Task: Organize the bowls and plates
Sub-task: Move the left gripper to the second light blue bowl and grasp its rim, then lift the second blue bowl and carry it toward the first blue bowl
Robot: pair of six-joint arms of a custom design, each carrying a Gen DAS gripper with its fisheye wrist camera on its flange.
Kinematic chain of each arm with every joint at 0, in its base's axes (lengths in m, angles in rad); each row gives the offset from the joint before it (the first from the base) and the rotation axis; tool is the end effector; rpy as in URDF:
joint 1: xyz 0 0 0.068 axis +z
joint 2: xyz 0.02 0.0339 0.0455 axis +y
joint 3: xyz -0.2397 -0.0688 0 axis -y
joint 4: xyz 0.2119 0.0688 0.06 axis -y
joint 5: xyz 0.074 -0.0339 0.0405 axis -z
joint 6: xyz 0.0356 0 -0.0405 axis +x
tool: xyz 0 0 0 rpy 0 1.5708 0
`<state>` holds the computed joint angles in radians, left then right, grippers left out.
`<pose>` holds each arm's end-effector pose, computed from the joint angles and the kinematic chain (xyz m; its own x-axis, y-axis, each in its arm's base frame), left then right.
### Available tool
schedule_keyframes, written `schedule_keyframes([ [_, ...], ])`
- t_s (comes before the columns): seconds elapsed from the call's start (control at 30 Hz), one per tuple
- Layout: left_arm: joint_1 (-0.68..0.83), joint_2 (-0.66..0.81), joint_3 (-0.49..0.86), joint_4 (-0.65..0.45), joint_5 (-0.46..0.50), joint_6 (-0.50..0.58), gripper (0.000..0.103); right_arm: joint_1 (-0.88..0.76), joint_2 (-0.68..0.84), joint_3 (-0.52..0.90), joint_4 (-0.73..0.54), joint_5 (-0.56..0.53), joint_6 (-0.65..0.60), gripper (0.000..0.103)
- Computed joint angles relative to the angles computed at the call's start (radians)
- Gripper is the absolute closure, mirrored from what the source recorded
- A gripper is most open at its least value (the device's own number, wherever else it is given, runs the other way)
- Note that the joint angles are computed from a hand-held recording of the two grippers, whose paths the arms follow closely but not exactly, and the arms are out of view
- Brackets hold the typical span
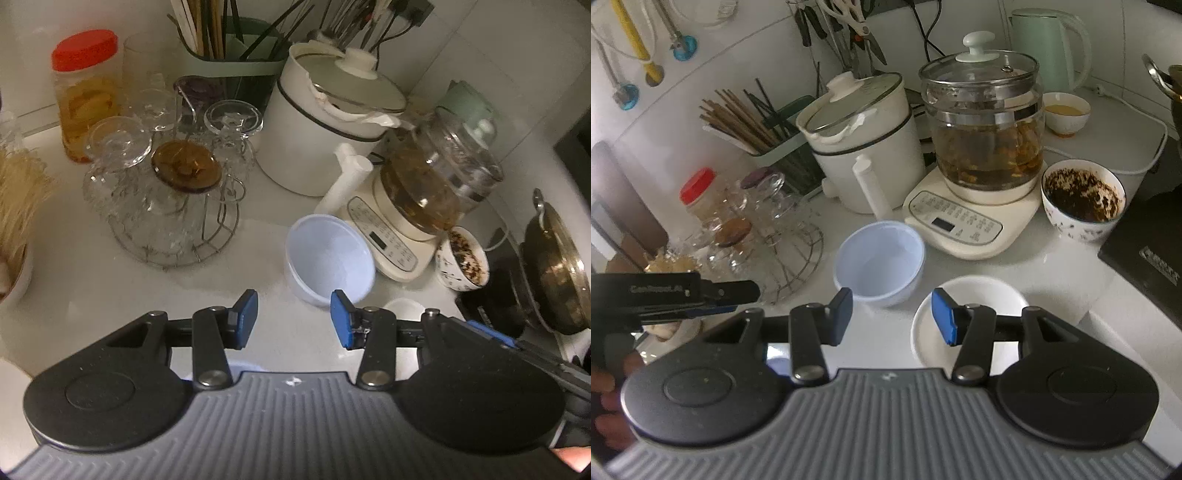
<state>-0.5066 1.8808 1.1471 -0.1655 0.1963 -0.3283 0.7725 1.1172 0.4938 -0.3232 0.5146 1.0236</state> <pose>0.3101 -0.1800 0.1592 -0.8356 0.1020 -0.5398 0.3302 0.8785 -0.3452 0.1436 0.1154 0.1688 -0.6453 0.4092 -0.6451 0.2874 0.9124 0.2913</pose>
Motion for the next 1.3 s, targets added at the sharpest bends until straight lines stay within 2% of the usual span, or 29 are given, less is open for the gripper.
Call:
schedule_keyframes([
  [0.13,0.012,0.098,0.089,0.014,0.027,-0.037,0.053,-0.128,0.01,-0.03,0.094,-0.09,-0.126,0.052],
  [0.27,0.011,0.189,0.183,0.009,0.021,-0.088,0.047,-0.264,0.08,-0.047,0.217,-0.203,-0.23,0.053],
  [0.47,-0.004,0.355,0.35,-0.033,0.008,-0.114,0.047,-0.418,0.283,-0.024,0.407,-0.354,-0.352,0.053],
  [0.57,-0.011,0.422,0.412,-0.047,0.002,-0.109,0.048,-0.459,0.409,0.01,0.488,-0.403,-0.392,0.058],
  [0.73,-0.024,0.496,0.477,-0.043,-0.014,-0.1,0.049,-0.51,0.598,0.076,0.552,-0.466,-0.392,0.067],
  [0.83,-0.029,0.537,0.532,-0.076,-0.011,-0.09,0.049,-0.522,0.655,0.09,0.575,-0.472,-0.396,0.071],
  [1.0,-0.032,0.584,0.607,-0.125,-0.02,-0.091,0.063,-0.538,0.692,0.075,0.631,-0.504,-0.387,0.08],
  [1.13,-0.031,0.616,0.655,-0.14,0.01,-0.096,0.064,-0.539,0.708,0.074,0.652,-0.524,-0.387,0.085],
  [1.3,-0.051,0.621,0.68,-0.159,-0.015,-0.082,0.065,-0.544,0.701,0.065,0.673,-0.559,-0.388,0.089],
])
